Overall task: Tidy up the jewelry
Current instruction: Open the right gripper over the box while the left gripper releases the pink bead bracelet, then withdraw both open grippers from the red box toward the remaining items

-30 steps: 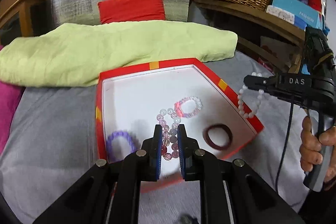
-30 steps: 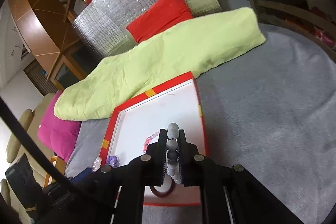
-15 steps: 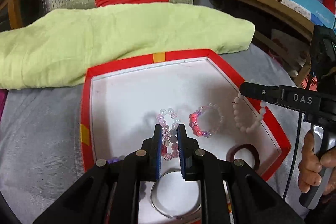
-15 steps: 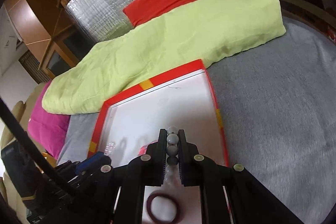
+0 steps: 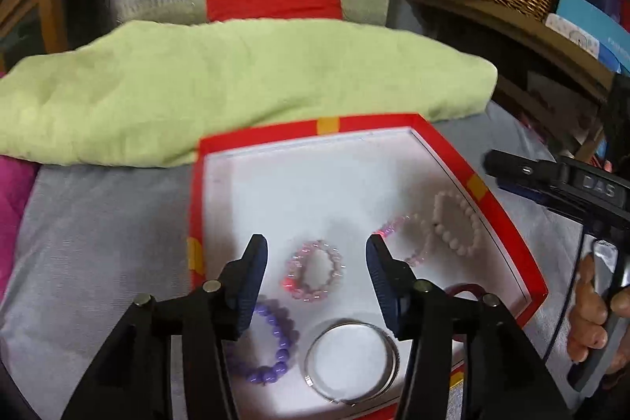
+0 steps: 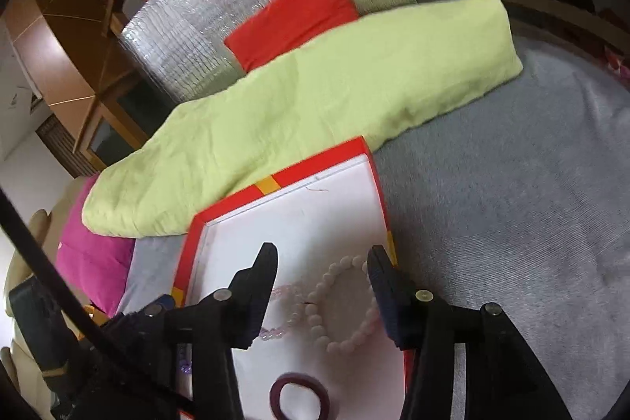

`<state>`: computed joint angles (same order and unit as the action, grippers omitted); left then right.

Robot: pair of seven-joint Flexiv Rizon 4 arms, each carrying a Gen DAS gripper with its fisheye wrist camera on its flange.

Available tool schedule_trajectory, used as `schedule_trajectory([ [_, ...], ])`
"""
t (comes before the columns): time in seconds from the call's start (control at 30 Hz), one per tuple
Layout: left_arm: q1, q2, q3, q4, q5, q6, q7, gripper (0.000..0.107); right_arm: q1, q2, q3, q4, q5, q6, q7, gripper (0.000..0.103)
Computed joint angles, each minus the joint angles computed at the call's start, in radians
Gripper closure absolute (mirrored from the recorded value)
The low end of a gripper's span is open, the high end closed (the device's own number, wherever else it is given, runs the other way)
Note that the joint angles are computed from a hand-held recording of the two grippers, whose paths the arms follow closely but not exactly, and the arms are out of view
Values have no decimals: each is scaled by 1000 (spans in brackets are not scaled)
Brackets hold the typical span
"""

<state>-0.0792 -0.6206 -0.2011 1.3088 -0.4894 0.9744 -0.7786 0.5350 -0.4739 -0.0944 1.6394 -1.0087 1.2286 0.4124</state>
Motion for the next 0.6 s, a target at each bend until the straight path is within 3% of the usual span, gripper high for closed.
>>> schedule_trajectory([
  [0.27, 14, 53, 26, 61, 5, 48, -55, 50, 7, 70, 40, 44, -55, -41, 38, 51],
  [0.43, 36, 131, 15, 173, -11, 110, 3, 44, 5, 94, 83, 66, -43, -77, 11, 51],
  [0.6, 34, 211, 22, 292, -28, 203, 48, 31, 24, 118, 119, 84, -16, -147, -23, 51],
])
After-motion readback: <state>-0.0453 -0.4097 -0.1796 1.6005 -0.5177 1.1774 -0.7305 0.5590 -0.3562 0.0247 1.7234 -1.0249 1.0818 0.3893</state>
